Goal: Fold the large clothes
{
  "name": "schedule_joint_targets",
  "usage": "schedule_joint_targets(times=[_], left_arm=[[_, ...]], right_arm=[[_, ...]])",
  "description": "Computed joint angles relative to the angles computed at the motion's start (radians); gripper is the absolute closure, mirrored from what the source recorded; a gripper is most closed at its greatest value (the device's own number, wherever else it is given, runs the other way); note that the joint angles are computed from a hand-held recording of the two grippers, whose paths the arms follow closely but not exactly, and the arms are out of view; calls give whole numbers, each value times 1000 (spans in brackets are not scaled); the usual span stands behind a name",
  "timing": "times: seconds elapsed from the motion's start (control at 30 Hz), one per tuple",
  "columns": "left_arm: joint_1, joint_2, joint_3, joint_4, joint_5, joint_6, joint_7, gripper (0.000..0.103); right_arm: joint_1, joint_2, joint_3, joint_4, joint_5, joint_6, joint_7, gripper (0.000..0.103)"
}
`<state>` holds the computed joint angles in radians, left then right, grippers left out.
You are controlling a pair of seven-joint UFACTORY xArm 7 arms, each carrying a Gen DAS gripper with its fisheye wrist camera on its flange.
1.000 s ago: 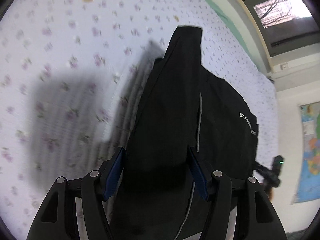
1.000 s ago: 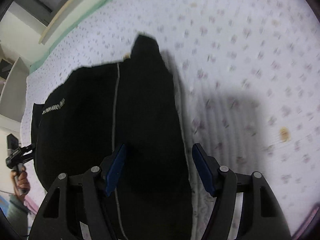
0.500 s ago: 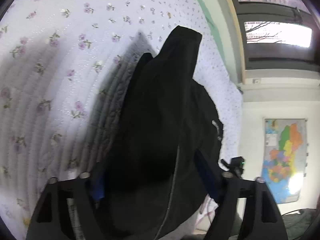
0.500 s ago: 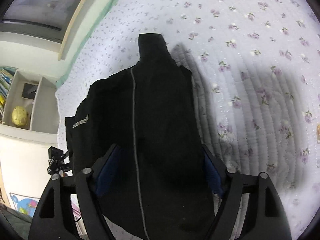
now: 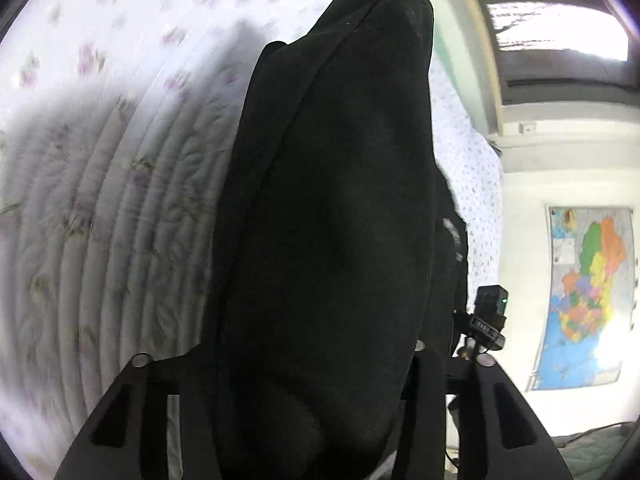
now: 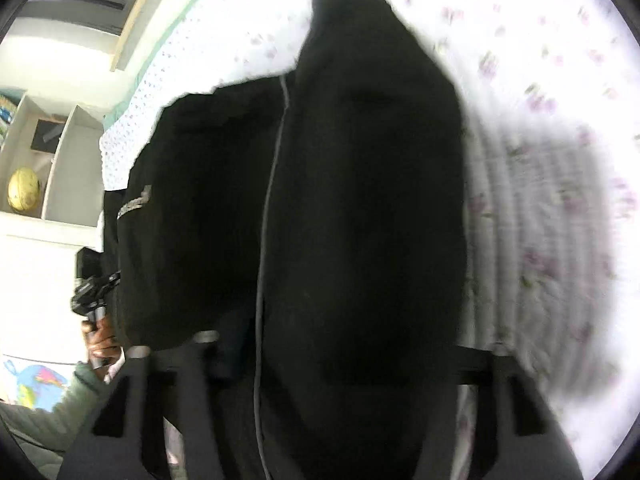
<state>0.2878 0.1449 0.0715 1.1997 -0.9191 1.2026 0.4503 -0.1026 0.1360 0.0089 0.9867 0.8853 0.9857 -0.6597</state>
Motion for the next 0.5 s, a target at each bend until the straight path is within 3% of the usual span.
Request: schedule_joint_targets(times=[0.07,0.2,0.37,0.5], left_arm=[[-9,-92,-3,-55,-32,-10,12,60],[-51,-281,28,-157,-109,20,39,60],[-104,-530,89,-290,-117,50,22,60],[-126,-709,137,-397,-97,79,-41,60]], right_arm=[[14,-81,3,-47,-10,-26,-5,62],[41,-271,-26,-145,20,15,-19,65],[74,-535,-106,-281,-13,97,43,65],[71,-761,-152,-366,-88,161,161,65]])
